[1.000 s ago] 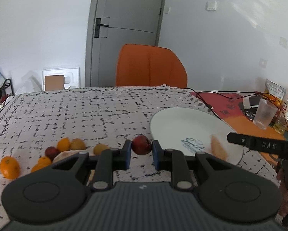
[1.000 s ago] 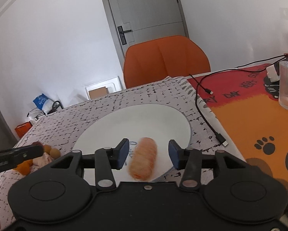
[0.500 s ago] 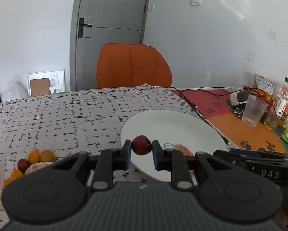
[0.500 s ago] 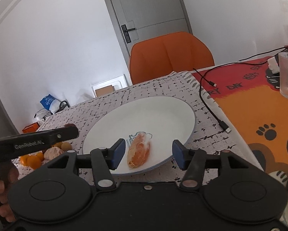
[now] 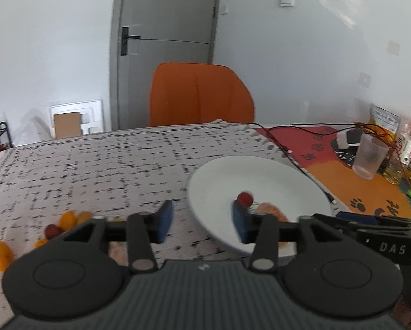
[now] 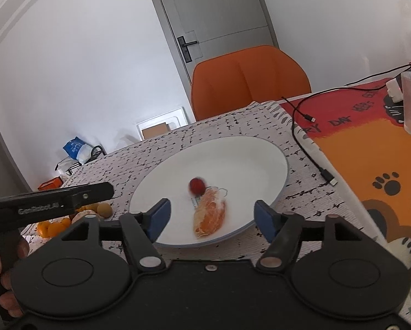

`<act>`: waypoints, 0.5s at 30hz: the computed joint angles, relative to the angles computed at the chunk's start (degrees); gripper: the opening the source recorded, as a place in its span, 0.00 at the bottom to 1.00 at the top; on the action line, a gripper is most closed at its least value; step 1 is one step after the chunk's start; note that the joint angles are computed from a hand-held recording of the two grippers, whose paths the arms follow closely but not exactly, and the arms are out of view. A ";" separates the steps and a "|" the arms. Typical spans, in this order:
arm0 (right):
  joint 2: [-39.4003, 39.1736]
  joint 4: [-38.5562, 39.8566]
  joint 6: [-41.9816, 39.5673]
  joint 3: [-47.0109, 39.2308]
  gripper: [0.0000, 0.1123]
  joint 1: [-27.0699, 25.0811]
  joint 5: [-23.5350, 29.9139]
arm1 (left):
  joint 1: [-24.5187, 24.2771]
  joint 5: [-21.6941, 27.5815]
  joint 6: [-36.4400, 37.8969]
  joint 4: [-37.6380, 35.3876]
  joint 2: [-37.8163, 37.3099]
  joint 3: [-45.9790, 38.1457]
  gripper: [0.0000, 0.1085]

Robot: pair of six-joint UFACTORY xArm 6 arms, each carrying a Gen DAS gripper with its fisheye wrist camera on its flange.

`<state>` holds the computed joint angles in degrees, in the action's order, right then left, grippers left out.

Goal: Organize fruits
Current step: 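Move both open tools back to the fruit pile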

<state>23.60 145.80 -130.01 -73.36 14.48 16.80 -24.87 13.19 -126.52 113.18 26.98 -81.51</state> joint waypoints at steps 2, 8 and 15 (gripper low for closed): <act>-0.19 1.31 -1.36 0.22 0.67 0.25 0.28 | 0.18 1.54 -0.11 0.00 -1.70 2.27 0.62; 0.11 3.28 -3.48 -0.56 0.77 1.07 -0.22 | 1.05 5.83 -1.87 0.49 -6.87 8.94 0.83; -0.18 6.58 -7.07 -0.72 0.92 2.05 0.29 | 2.08 9.20 -4.84 1.70 -11.85 14.93 0.89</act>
<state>23.42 152.38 -137.08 -74.08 16.53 17.09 -22.79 22.39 -131.36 114.88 15.14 -66.58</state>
